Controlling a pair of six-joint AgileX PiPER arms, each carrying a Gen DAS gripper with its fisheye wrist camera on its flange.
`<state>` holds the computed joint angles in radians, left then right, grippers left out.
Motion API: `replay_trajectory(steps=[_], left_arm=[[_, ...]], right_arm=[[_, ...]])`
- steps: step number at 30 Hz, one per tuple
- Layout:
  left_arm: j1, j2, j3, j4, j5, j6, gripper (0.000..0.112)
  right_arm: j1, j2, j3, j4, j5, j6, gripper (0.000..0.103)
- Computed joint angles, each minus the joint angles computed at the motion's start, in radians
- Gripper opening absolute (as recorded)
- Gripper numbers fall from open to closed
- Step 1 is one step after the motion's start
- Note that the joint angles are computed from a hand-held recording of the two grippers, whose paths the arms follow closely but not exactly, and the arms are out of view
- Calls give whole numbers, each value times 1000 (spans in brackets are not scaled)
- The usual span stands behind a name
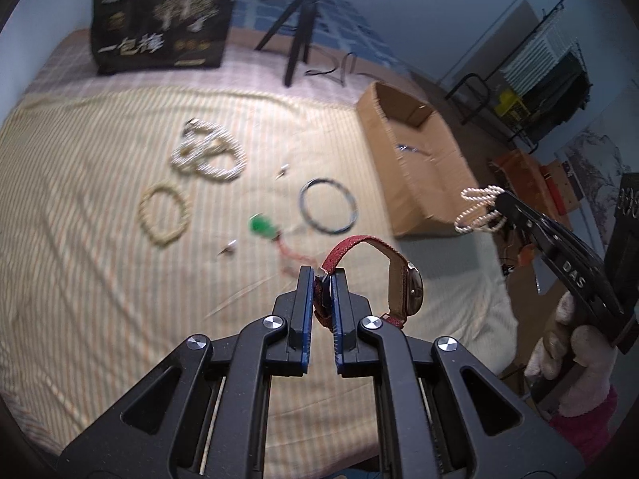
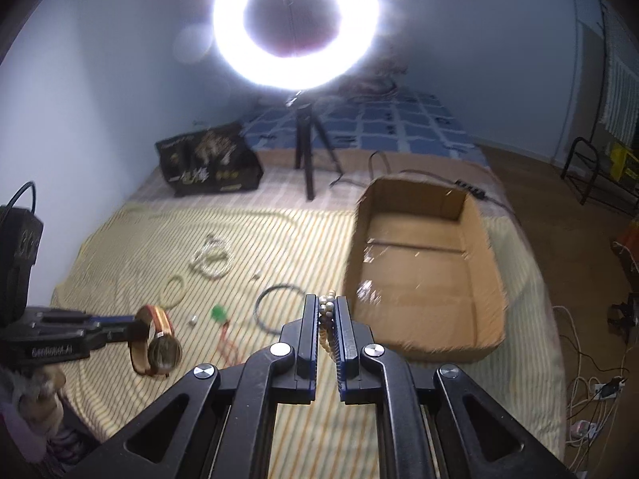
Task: Organize jewelry
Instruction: 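Carry the pearls with the right tool into the cardboard box while the left tool drops the watch there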
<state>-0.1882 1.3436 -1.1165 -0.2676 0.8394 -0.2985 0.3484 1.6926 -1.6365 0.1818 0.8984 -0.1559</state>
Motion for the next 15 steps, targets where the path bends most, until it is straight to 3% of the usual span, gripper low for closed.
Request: replay_trajectory(steps=[15], left_arm=[[-120, 279, -278, 8, -80, -111, 6]], right_arm=[[-140, 241, -329, -7, 59, 16, 4]])
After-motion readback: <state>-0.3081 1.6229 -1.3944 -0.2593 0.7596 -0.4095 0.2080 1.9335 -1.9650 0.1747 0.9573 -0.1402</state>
